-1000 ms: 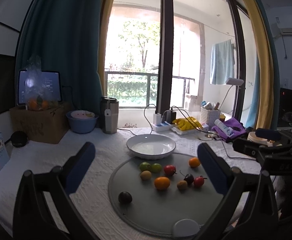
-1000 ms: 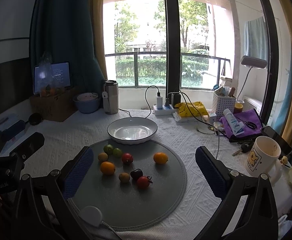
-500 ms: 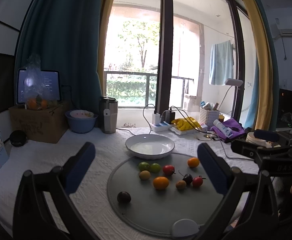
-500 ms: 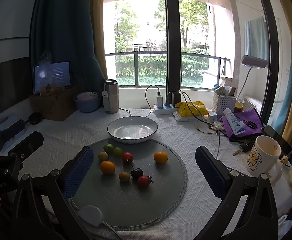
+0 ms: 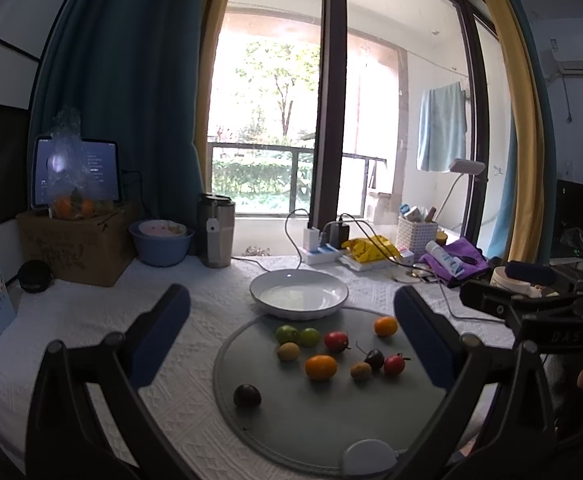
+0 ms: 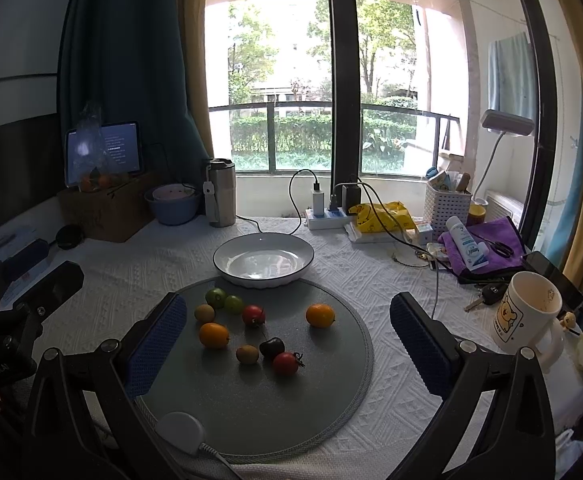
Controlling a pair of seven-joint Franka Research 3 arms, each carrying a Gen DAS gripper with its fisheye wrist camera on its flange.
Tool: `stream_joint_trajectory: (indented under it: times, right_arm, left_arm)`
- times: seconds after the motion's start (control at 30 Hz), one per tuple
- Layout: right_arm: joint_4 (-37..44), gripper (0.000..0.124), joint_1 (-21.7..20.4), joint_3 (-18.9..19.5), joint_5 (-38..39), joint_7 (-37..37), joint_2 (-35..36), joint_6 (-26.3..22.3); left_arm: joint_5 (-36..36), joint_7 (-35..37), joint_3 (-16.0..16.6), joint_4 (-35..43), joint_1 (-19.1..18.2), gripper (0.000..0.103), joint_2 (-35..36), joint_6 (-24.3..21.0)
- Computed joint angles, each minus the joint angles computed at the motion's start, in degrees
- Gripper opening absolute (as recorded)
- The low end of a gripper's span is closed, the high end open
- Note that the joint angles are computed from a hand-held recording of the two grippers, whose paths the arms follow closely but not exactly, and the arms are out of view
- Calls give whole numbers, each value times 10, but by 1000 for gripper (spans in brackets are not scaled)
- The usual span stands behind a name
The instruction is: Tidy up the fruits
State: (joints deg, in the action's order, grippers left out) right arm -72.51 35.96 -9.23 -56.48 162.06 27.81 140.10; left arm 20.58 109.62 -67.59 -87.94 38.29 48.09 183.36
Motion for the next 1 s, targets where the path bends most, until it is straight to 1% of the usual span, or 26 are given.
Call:
stream_joint_trajectory:
  times: [0.47, 0.67, 0.77, 0.83, 0.9, 1.0]
  right_arm:
    - [14, 103, -2, -1, 17, -15, 11, -1]
    - [29, 103, -4, -4, 37, -30, 24, -2]
    - [35, 103, -7, -5, 52, -39, 31, -1]
    - [43, 103, -8, -6, 64, -47, 38, -4]
    - [46, 103, -11, -6, 77, -57, 43, -4]
    - [57, 101, -18, -4, 105, -80, 57, -3]
  left_arm:
    - [-5, 6, 0, 8, -4, 103, 4, -7]
    - [-24, 19, 12, 23, -17, 103, 5, -20]
    - [-42, 28, 26, 33, -30, 103, 2, -32]
    - [-57, 33, 43, 42, -44, 103, -3, -41]
    - [-73, 35, 69, 53, -64, 103, -11, -52]
    - [-97, 38, 106, 80, -95, 103, -15, -87]
